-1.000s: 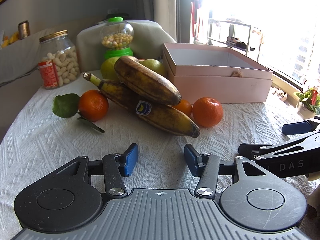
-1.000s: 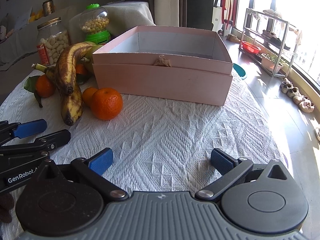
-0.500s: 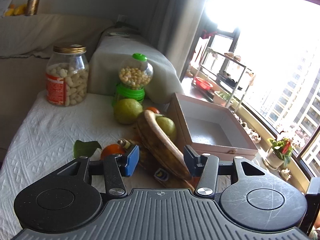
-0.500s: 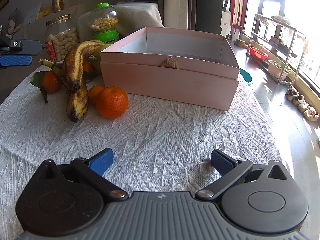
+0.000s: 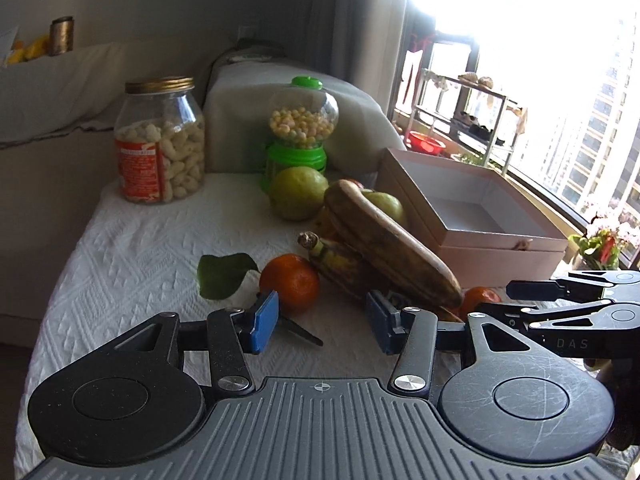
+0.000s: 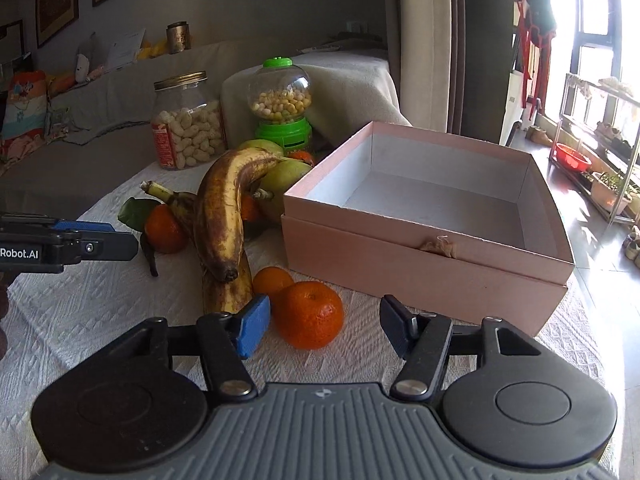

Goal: Organize fruits
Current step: 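Reach the left gripper to the brown banana and close on it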

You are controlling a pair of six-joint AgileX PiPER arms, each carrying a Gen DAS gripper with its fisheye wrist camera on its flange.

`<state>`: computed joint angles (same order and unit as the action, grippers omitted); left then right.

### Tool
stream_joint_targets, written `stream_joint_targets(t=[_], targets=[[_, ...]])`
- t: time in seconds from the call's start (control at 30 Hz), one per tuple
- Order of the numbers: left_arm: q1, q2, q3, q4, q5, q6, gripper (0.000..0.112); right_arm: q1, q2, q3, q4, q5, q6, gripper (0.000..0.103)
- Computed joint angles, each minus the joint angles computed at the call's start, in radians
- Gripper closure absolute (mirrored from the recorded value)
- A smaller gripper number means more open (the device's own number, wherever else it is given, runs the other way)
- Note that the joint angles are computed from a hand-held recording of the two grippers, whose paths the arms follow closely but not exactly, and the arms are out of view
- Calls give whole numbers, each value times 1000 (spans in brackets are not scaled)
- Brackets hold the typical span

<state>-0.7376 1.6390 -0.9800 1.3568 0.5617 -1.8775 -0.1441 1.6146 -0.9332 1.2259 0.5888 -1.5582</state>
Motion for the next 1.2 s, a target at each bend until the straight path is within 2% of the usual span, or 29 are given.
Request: stream_joint_targets(t=[0.07,0.13,0.17,0.23,0.27,0.33,0.37,0.43,0.47,0.5,0.57,0.67,0.77,0.8,0.87,1.03,1.1,1.13,1.2], targets=[[9,11,-21,-18,18,73,59,-6,36,-40,-47,36,74,48],[22,5,-32,-12,2,88,59,-19,54,-60,-76,80,110,54],[33,-5,-30,8,-25,65,59,-26,52,-58,-82,96,106,59],[64,-23,-50,8,-109,41,59,-38,34,-42,-85,114,80,64],[87,-20,-86,-52,-165,87,59,-40,21,-30,-86,109,70,65],[117,16,-177,-252,-212,273,59,-46,4,-15,-88,107,66,66],[125,64,-250,-352,-196,373,59,-50,-2,-9,-93,109,70,66],[136,151,-403,-538,-98,573,59,-45,-16,8,-97,87,70,66],[145,210,-501,-597,-22,646,59,-44,-28,24,-91,71,54,66],[151,247,-560,-628,20,680,59,-46,-40,42,-79,56,33,66],[189,325,-684,-778,74,830,59,-62,-65,82,-34,42,-28,65],[222,415,-811,-931,160,994,56,-91,-91,133,38,30,-125,47],[251,436,-796,-1029,108,1062,54,-121,-80,158,81,49,-177,45],[266,421,-760,-1086,67,1093,57,-124,-66,158,81,50,-175,45],[268,410,-753,-1113,76,1114,59,-124,-53,142,49,49,-124,45],[168,240,-538,-881,9,994,65,-169,-58,167,140,102,-211,43],[151,151,-430,-889,-41,966,71,-183,-58,175,163,126,-243,41],[146,120,-391,-902,-60,963,70,-184,-58,176,165,129,-248,40],[107,65,-327,-824,-52,877,71,-182,-57,172,156,131,-242,40]])
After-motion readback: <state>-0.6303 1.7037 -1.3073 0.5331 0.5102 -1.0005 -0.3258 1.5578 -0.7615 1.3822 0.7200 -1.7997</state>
